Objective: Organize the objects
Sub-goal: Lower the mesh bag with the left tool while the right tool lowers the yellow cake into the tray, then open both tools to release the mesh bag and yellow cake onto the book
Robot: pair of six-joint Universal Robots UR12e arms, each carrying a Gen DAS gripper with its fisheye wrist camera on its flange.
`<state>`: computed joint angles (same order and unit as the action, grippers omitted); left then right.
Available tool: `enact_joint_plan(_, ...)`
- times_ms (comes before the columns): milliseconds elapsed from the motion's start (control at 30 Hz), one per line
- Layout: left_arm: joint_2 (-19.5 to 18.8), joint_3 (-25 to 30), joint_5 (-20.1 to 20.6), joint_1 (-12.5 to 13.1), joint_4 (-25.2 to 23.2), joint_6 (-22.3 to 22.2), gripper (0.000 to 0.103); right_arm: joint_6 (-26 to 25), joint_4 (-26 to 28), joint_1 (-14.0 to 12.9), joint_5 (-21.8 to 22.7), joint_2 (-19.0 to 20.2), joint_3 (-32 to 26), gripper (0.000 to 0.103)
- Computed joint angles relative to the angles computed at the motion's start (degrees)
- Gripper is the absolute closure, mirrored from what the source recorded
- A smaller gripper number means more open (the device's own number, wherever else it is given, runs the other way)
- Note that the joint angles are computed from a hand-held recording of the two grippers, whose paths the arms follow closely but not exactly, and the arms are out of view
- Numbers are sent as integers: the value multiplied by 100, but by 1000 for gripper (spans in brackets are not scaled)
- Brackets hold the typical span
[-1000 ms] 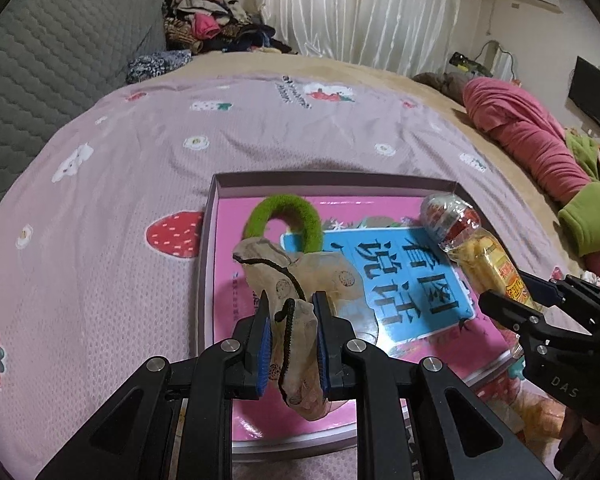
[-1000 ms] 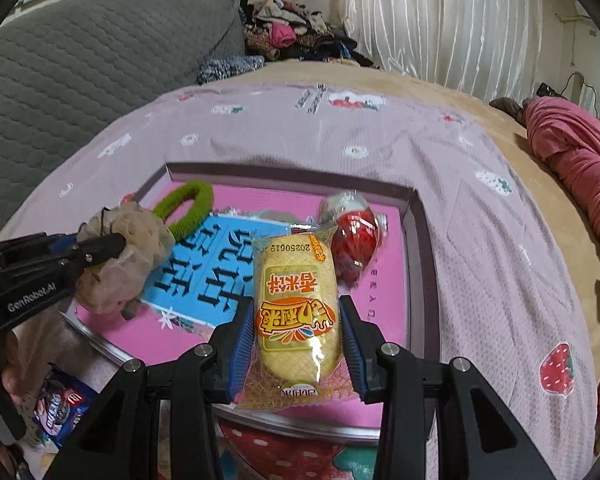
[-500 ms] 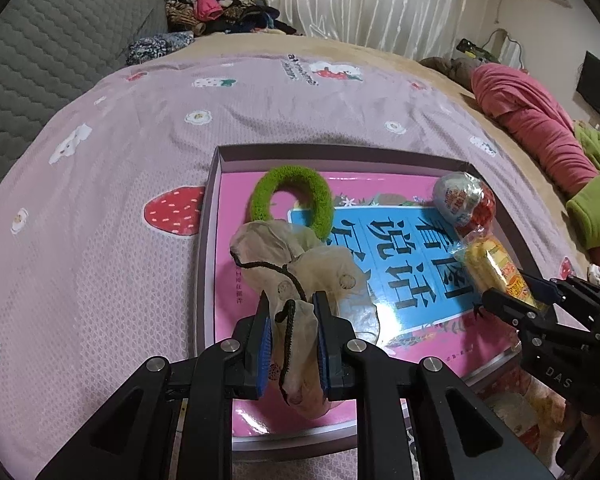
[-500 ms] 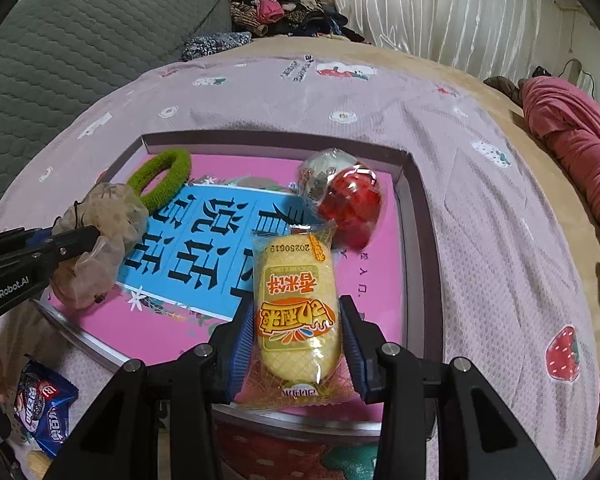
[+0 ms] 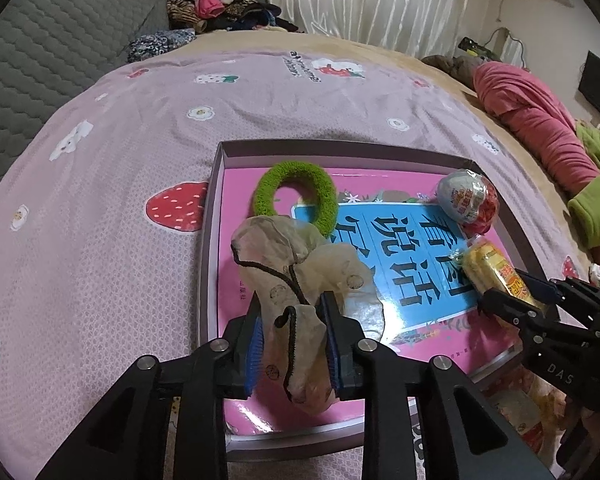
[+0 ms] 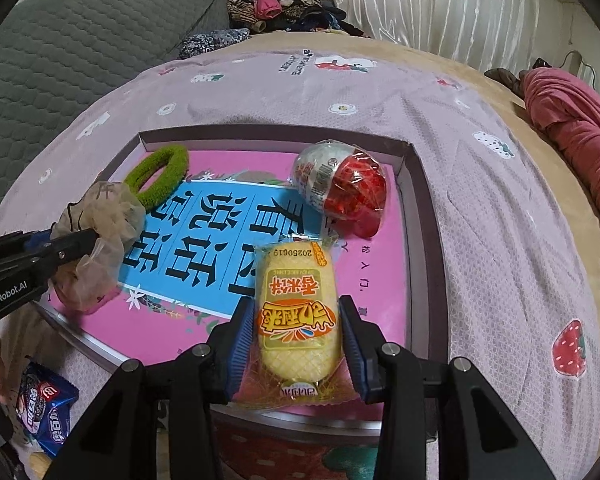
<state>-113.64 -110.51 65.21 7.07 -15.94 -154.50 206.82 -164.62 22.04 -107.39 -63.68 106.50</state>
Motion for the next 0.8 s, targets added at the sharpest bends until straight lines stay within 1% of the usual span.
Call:
enact_joint_plan(100, -7, 10, 53, -12, -9, 21, 70, -7, -22, 1, -6, -5, 2, 61)
enact_joint_plan(167, 1, -1, 41, -8, 23, 30, 61, -9, -41, 4, -16, -9, 8, 59)
enact_joint_plan(233, 10, -17, 21, 3, 90, 7, 56, 8, -51, 2, -25, -14, 15, 57)
enact_joint_plan(300, 14, -24, 35, 7, 120, 4, 55, 34, -96, -2, -25, -19, 29, 54)
enact_joint_plan(400, 9, -12, 45, 16, 86, -10, 54, 51, -88, -2, -48, -30, 31, 53)
enact_joint_plan(500, 16, -26, 94, 15, 159, -21, 46, 66, -109, -5, -47, -38, 38, 52)
enact_joint_plan(567, 34, -48, 95, 18, 238, -23, 36, 71, -128, 1, -64, -43, 39, 49)
enact_joint_plan(633, 51, -60, 126, 15, 285, -16, 29, 83, -172, 1, -62, -55, 51, 44)
enact_joint_plan(667, 56, -65, 113, 20, 297, -18, 28, 85, -195, 3, -70, -60, 54, 43)
enact_joint_plan(800, 59, -63, 84, 33, 262, -17, 27, 88, -272, 13, -103, -74, 72, 42)
